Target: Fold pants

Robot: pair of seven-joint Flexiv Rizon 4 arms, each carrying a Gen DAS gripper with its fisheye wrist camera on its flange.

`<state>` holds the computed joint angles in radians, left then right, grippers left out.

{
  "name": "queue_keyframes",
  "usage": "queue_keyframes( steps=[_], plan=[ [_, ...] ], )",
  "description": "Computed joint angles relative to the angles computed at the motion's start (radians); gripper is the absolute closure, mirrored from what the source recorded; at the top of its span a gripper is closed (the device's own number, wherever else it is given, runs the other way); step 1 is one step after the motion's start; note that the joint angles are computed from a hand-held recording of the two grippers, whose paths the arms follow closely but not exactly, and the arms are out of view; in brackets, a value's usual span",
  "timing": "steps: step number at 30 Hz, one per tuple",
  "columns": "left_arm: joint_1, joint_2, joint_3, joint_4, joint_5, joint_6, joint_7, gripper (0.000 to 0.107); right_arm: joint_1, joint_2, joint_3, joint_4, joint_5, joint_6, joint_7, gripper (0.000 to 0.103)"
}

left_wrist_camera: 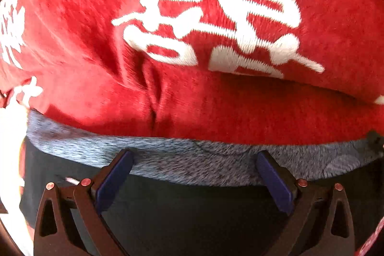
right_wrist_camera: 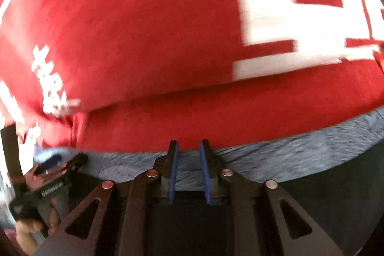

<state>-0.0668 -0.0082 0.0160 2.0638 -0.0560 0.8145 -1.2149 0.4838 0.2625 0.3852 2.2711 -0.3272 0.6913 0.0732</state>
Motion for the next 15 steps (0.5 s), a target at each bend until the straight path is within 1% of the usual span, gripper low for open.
queue_keyframes(
  steps=[2,4,7,9,11,12,13,14,15],
  plan=[
    [0.001,0.057,0.014,0.026,-0.051,-0.023,0.093,0.004,0.007,0.051,0.013,0.005,0.030,-0.018,0.013,0.066],
    [0.001,0.123,0.031,0.060,-0.082,-0.067,0.166,0.004,0.022,0.106,0.040,0.018,0.058,-0.021,0.037,0.064],
    [0.005,0.242,0.058,0.132,-0.073,-0.140,0.233,0.004,0.065,0.167,0.105,0.003,0.105,-0.117,0.090,0.064],
    [0.015,0.286,0.060,0.167,-0.048,-0.174,0.239,0.004,0.099,0.194,0.147,-0.006,0.142,-0.177,0.145,0.064],
    [0.038,0.321,0.051,0.199,0.024,-0.236,0.213,0.004,0.144,0.209,0.176,0.003,0.207,-0.204,0.189,0.064],
    [0.038,0.344,0.063,0.222,0.009,-0.236,0.212,0.004,0.156,0.213,0.179,0.011,0.218,-0.203,0.202,0.064],
    [0.038,0.365,0.080,0.255,-0.025,-0.197,0.207,0.004,0.165,0.235,0.197,0.026,0.217,-0.197,0.233,0.064],
    [0.046,0.372,0.077,0.257,-0.020,-0.210,0.201,0.004,0.174,0.251,0.217,0.028,0.218,-0.203,0.272,0.064],
    [0.051,0.378,0.075,0.258,-0.017,-0.214,0.200,0.004,0.188,0.258,0.216,0.026,0.235,-0.222,0.281,0.064]
  ],
)
